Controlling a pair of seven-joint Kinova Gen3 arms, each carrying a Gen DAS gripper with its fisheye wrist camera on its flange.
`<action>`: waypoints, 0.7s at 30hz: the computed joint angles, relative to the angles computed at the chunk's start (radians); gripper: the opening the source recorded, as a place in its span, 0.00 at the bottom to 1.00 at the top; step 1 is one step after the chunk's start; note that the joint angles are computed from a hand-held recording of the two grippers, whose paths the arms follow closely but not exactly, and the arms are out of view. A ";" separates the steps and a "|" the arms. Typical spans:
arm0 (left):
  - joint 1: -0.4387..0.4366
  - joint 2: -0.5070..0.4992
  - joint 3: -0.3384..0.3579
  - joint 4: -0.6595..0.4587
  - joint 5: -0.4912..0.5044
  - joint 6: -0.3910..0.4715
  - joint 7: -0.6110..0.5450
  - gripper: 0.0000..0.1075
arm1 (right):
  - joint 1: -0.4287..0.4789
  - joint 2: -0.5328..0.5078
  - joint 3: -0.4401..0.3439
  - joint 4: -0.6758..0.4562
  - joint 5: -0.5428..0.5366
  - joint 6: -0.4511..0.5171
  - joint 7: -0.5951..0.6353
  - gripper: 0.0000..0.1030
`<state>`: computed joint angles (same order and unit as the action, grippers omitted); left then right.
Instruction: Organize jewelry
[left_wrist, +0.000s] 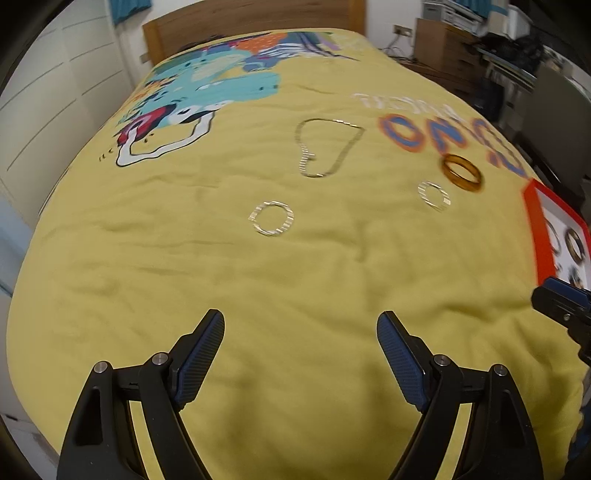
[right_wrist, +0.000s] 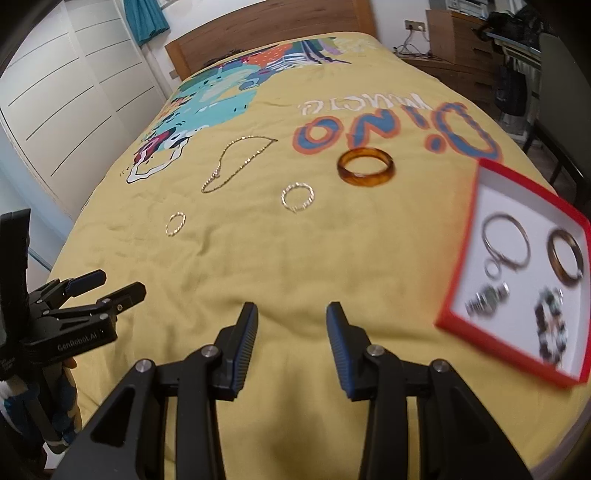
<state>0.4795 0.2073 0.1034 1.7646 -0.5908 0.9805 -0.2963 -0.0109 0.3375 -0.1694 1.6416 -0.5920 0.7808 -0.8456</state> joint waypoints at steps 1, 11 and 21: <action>-0.014 0.002 -0.005 0.002 0.008 -0.012 -0.013 0.80 | -0.017 0.017 0.003 -0.025 0.014 0.001 -0.015 0.36; -0.159 0.111 -0.080 -0.069 0.091 -0.110 -0.212 0.80 | -0.128 0.211 0.004 -0.293 0.163 0.037 -0.210 0.36; -0.199 0.176 -0.130 -0.089 0.166 -0.167 -0.296 0.80 | -0.201 0.365 0.006 -0.490 0.280 0.081 -0.350 0.43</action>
